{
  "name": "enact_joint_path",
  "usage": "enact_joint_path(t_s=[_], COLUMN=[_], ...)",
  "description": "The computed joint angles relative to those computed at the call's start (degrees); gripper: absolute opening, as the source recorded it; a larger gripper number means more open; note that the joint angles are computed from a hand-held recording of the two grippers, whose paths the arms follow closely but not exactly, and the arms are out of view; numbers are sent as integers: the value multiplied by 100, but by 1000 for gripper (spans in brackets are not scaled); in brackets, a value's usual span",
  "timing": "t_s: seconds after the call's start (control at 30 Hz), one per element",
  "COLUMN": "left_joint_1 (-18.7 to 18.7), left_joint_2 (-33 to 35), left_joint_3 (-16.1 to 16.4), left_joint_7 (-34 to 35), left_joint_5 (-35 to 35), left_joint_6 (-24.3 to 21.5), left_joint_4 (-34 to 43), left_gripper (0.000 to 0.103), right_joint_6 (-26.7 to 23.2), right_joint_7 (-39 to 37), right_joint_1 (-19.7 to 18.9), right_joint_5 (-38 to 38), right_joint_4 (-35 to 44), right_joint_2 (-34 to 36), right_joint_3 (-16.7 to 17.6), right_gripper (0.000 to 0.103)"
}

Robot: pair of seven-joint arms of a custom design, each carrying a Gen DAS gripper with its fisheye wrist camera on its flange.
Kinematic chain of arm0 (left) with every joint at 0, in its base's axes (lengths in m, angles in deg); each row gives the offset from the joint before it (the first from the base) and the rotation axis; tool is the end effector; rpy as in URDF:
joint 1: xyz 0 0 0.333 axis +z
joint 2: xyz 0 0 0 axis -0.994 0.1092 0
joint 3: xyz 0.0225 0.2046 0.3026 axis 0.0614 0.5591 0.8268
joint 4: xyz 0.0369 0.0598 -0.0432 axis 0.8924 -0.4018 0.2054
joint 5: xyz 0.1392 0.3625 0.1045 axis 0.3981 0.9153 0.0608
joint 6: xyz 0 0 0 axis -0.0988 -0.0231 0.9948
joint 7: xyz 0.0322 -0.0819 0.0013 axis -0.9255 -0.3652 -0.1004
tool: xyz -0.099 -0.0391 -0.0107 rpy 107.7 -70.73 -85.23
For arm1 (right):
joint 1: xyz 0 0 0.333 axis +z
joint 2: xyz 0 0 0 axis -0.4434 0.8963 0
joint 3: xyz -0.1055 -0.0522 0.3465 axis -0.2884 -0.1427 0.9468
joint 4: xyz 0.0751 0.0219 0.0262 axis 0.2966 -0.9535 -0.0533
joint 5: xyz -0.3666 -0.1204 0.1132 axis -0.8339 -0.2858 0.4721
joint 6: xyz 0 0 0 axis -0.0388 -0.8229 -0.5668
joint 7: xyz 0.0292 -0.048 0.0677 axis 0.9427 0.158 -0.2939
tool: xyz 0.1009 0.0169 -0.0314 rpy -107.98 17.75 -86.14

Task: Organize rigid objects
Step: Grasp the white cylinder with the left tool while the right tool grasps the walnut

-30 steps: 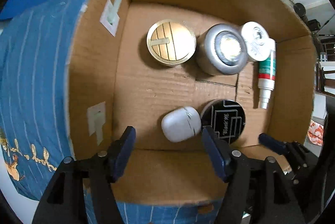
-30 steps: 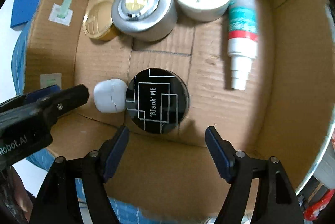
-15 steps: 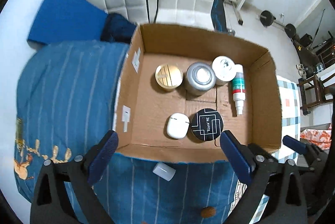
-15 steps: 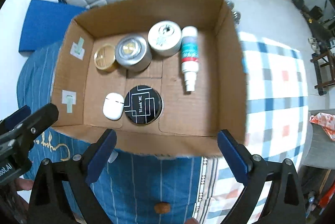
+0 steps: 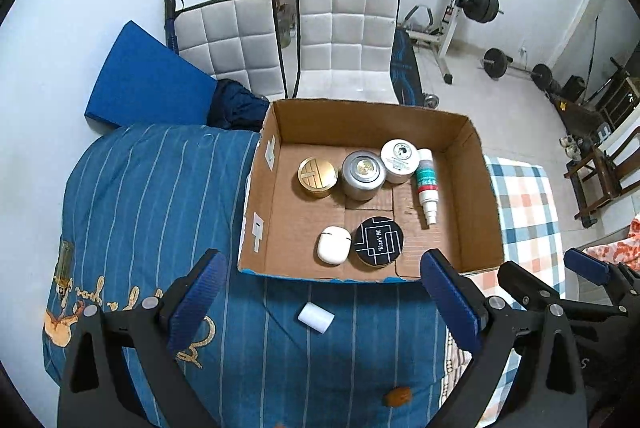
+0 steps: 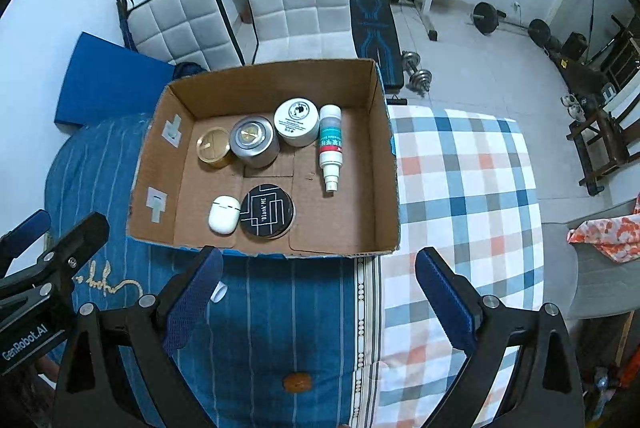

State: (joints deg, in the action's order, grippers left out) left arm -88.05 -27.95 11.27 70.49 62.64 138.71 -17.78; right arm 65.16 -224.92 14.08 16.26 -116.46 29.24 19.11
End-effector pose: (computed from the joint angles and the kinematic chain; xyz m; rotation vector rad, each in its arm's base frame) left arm 0.5764 -0.1752 0.7778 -0.5969 2.9251 -0.6902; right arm 0.4326 0.4296 0.6973 -0.5026 2.9255 -0.4447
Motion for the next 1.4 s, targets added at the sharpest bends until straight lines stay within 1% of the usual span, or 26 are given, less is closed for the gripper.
enact_joint_path(t_s=[0.07,0.1,0.17,0.27,0.3,0.33,0.4,0.47,0.5,0.53,0.57,0.6,0.67,0.7,0.73,0.8,0.9,1.03,1.1,1.2,1.33,1.37,1.4], left_joint_1=[44,68,124,165,177,184,182,183,187,193,205,211,234,272,277,269,221,105,8,-123,-287,-320,-343], left_joint_2=[-23,-44,-175,-453,-532,-580,-617,-622,-607,-604,-618,-616,-653,-596,-610,-587,-532,-494,-452,-358,-239,-210,-182], left_joint_3=[27,44,95,185,217,237,255,268,274,281,294,297,302,347,350,327,274,178,109,28,-54,-67,-71], left_joint_7=[26,61,196,362,363,355,275,135,77,33,5,-29,-13,132,131,70,-33,79,153,338,466,459,458], left_joint_5=[-33,-30,40,498,729,917,1396,1904,2058,2159,2237,2314,2332,1914,1898,1895,1802,1504,1552,1583,1838,1883,1931], left_joint_6=[-80,-102,-8,329,434,489,564,655,651,659,702,720,799,698,705,736,882,1329,1458,1547,1671,1660,1668], left_joint_4=[27,13,-217,-897,-1192,-1415,-1827,-2247,-2374,-2472,-2584,-2670,-2812,-2800,-2854,-2884,-2874,-2933,-2948,-2971,-3098,-3113,-3138], left_gripper=[100,100,100,100,100,100,100,100,100,100,100,100,100,100,100,100,100,100,100,100,99,92,88], right_joint_6=[-86,-54,236,1284,1918,2299,3507,4601,5107,5497,5829,6071,6237,6282,6236,5642,5256,4958,4781,4788,4796,4837,4908], right_joint_7=[27,43,163,501,660,717,869,980,1026,1051,1033,1104,1129,1119,980,835,783,819,795,815,772,830,853], right_joint_1=[58,79,91,41,8,-17,-61,-61,-49,-33,-25,12,77,103,92,136,207,219,179,104,1,5,-8], right_joint_5=[-41,-21,108,562,816,992,1434,1794,1956,2092,2266,2320,2368,2379,2441,2325,2166,1993,1959,1969,2052,2058,2073], right_joint_4=[138,139,-64,-823,-1249,-1475,-2167,-2701,-2913,-3065,-3183,-3272,-3280,-3255,-3170,-2789,-2572,-2643,-2684,-2884,-3046,-3083,-3136], right_joint_2=[58,64,0,-169,-224,-219,-198,-84,6,94,200,268,419,494,579,702,734,531,432,272,186,177,164], right_joint_3=[21,29,47,125,162,191,251,299,317,327,342,321,289,271,282,222,137,87,89,108,146,155,158], right_gripper=[99,99,99,99,99,99,99,97,92,85,80,72,65,56,50,42,41,41,42,42,42,42,42])
